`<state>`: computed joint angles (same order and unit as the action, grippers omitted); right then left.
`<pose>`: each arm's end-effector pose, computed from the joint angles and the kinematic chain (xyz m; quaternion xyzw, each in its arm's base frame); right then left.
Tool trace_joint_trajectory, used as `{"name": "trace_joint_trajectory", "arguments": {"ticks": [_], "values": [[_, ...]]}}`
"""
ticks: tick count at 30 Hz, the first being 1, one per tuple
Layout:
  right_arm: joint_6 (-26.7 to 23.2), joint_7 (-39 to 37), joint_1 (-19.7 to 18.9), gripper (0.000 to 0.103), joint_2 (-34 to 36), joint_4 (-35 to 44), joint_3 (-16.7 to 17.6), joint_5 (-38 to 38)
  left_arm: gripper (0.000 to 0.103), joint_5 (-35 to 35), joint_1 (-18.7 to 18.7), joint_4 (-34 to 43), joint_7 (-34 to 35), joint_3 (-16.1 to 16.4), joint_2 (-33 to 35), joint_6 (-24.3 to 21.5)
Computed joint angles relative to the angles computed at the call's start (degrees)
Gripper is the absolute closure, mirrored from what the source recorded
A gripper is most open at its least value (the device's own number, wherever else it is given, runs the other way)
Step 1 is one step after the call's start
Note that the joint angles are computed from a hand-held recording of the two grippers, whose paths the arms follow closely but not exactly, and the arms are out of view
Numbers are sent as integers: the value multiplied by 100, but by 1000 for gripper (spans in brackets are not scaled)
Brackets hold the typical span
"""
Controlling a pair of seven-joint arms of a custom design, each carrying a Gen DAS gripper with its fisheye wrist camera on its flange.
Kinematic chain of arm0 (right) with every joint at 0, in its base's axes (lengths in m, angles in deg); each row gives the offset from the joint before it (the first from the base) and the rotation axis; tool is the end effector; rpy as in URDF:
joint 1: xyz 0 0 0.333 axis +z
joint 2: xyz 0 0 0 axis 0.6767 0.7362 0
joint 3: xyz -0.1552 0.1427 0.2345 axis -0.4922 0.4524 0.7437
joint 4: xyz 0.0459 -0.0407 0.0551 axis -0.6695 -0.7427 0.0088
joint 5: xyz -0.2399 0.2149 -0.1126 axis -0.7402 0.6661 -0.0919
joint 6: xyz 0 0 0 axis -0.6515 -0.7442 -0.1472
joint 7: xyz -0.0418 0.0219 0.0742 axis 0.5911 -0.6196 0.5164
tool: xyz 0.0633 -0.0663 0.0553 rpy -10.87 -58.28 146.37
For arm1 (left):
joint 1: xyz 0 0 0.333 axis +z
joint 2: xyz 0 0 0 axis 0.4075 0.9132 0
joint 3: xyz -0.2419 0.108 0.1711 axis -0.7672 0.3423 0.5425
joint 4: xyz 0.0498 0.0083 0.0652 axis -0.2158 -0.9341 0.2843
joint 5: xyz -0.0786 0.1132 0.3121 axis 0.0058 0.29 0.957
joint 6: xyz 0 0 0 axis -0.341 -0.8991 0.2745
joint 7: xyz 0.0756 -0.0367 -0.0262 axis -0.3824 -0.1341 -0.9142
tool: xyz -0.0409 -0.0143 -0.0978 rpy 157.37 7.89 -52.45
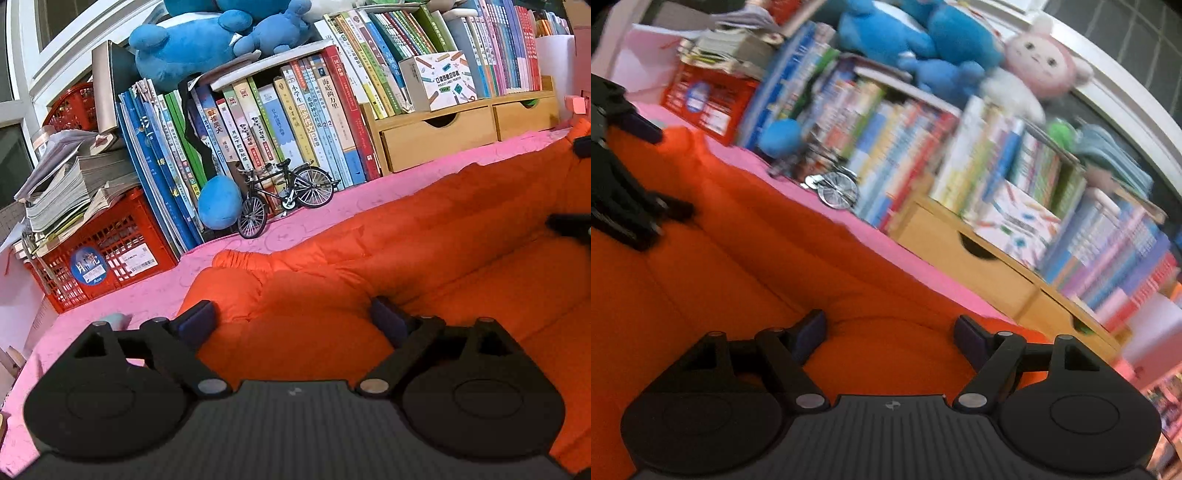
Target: Fold clothes
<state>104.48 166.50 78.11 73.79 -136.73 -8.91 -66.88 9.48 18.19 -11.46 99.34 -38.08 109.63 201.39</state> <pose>0.6149 0.3168 0.4320 -0.6043 0.5728 -0.5331 0.1504 0.7397 -0.2061 0.4319 -0.3094 0.7895 -0.3797 0.3698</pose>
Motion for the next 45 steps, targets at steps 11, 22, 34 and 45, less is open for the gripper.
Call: {"name": "trace_joint_trajectory", "arguments": {"ticks": [11,22,34,45], "values": [[-830,964,-347,23,-1095,-1674,297,38,6,22,-453,599,-1030,1284,310,141],[-1662,1202,-262,27,-1137,-1270,695,-280,7,256,-288,1085,-1292,1051,490,-597],[1043,-632,-768,39,1087,2091,941,1472,7,246,-245,1311,-1317,950,596,-815],[800,1275,-523,37,-618,-804,-130,1122,6,162,-201,1288,-1248,861,584,-844]]}}
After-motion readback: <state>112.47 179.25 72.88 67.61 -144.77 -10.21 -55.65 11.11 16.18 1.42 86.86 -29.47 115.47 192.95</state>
